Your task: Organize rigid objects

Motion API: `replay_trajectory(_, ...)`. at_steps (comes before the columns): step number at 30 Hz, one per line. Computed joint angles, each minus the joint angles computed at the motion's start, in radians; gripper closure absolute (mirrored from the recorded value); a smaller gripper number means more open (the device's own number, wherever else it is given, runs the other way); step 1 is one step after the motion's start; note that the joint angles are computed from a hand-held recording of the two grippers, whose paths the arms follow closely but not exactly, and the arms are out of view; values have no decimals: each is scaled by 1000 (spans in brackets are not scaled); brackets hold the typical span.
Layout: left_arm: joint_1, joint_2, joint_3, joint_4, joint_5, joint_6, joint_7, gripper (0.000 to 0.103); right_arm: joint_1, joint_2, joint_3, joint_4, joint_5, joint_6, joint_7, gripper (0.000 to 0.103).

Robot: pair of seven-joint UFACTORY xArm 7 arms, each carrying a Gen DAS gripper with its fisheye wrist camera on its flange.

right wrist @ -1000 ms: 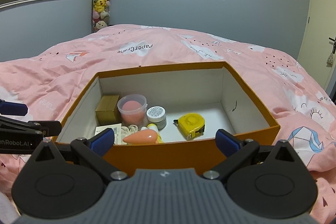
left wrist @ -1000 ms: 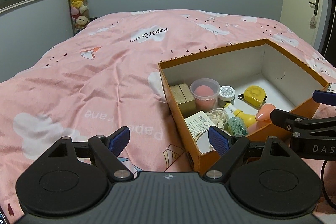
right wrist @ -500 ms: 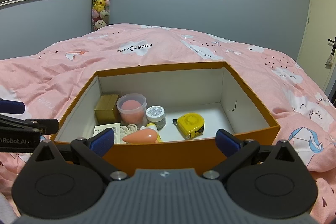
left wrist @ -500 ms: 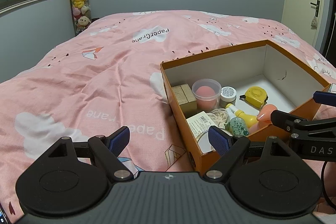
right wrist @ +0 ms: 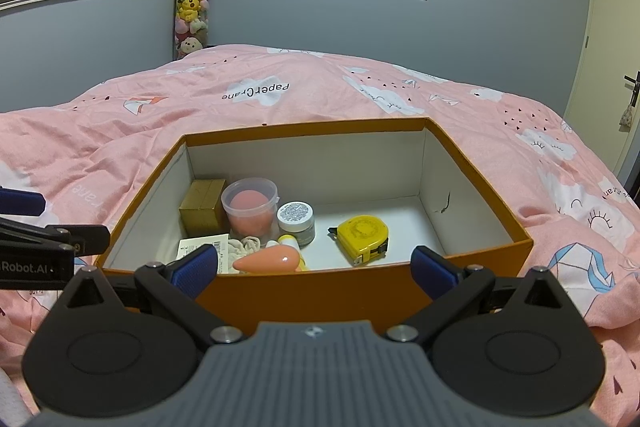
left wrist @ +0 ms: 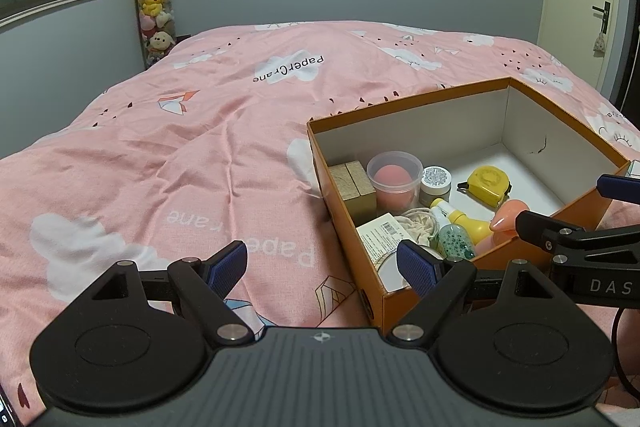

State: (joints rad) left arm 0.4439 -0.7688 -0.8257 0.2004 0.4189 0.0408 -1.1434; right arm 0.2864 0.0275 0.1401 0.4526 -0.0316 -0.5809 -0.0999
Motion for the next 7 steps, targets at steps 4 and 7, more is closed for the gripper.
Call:
replay_trajectory(4,1,0,0,0,1,0,-1,4,1,1,1,0,5,0,-4,2)
replay_trajectory(7,0,1,0,0,1,0,-2,4,0,2,0,0,4,-1,-4,2)
